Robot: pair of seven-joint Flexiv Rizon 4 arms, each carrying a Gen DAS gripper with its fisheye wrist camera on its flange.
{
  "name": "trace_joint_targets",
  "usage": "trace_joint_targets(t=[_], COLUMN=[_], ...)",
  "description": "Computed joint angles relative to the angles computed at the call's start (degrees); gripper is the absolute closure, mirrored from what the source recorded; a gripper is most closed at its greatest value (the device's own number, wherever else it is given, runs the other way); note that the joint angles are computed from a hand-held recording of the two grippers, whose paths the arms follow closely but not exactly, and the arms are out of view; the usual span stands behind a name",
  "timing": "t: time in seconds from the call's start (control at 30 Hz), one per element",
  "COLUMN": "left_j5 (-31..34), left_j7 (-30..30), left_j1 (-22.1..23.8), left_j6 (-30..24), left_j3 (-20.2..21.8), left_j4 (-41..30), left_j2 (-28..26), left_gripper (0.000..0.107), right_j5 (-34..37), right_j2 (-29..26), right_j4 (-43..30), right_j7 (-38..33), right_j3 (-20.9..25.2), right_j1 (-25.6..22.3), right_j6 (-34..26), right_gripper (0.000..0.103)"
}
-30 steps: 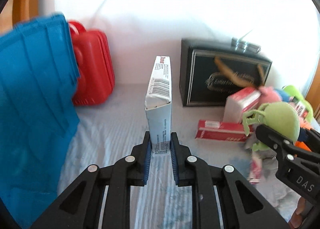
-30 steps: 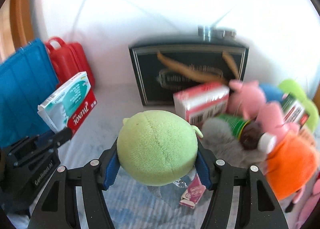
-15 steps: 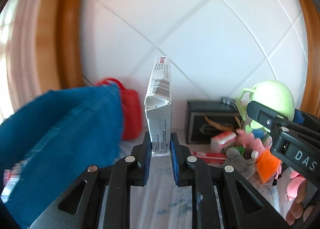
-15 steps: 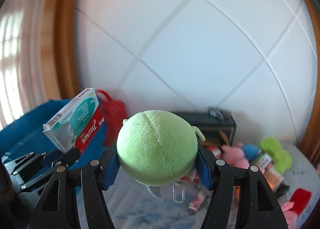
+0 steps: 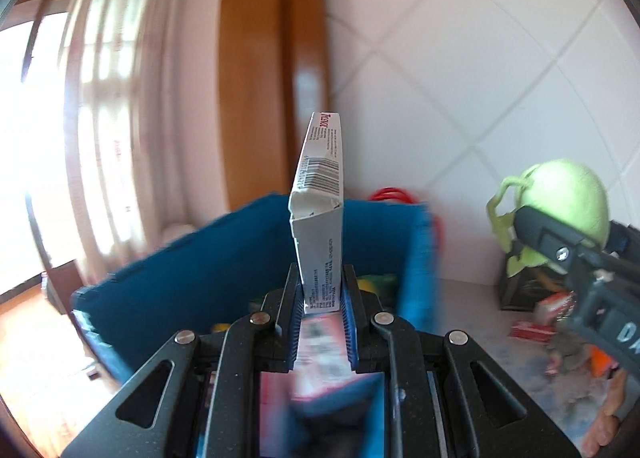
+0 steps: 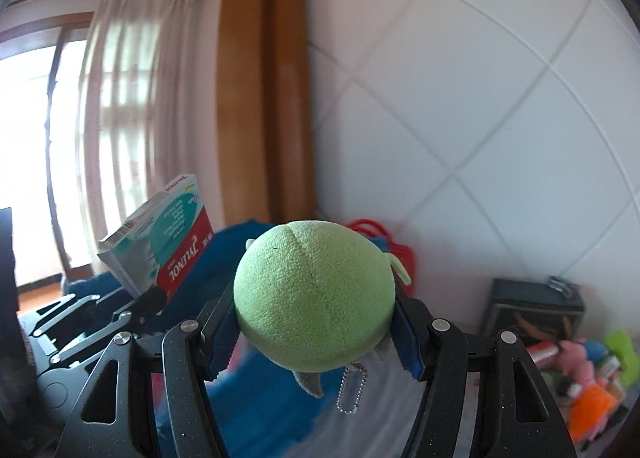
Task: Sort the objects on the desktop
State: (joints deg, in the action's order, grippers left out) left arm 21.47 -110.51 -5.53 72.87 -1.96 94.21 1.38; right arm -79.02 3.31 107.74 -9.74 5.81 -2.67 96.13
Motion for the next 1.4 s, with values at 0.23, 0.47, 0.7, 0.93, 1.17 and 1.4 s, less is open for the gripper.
trace_joint_targets(t=[0.23, 0.47, 0.7, 0.93, 1.17, 1.4], left_j5=[-12.0, -24.5, -31.3, -37.6, -43.0, -47.5], left_j7=[15.0, 28.2, 34.1, 39.9, 44.4, 48.0], left_j1=[4.2, 6.1, 6.8, 7.0, 6.7, 5.8], left_j6=[-2.5, -3.3, -3.3, 0.9, 1.1, 1.9], left_j3=[3.8, 4.2, 4.3, 4.1, 4.1, 4.0], left_j4=[1.1, 3.3, 4.8, 7.9, 9.9, 11.7], left_j2=[-2.3, -4.0, -4.9, -4.0, -2.8, -1.5], left_gripper=[0.089, 0.089, 0.062, 0.036, 0.035, 0.035], right_j5=[15.6, 25.2, 23.4, 18.0, 11.3, 12.3], right_j2=[-7.7, -12.6, -14.4, -14.9, -14.3, -11.6], right_j4=[-7.1, -15.6, -17.1, -17.4, -17.5, -14.9], right_j7=[-12.5, -21.3, -20.1, -14.9, -8.5, -9.1], right_j3=[3.3, 2.9, -0.1, -1.3, -1.5, 0.5], right_j1=[12.5, 23.0, 28.0, 29.3, 29.8, 28.8], right_j6=[-13.0, -28.9, -33.6, -34.7, -37.4, -40.5], right_gripper=[0.037, 0.037, 0.037, 0.031, 0.0, 0.0])
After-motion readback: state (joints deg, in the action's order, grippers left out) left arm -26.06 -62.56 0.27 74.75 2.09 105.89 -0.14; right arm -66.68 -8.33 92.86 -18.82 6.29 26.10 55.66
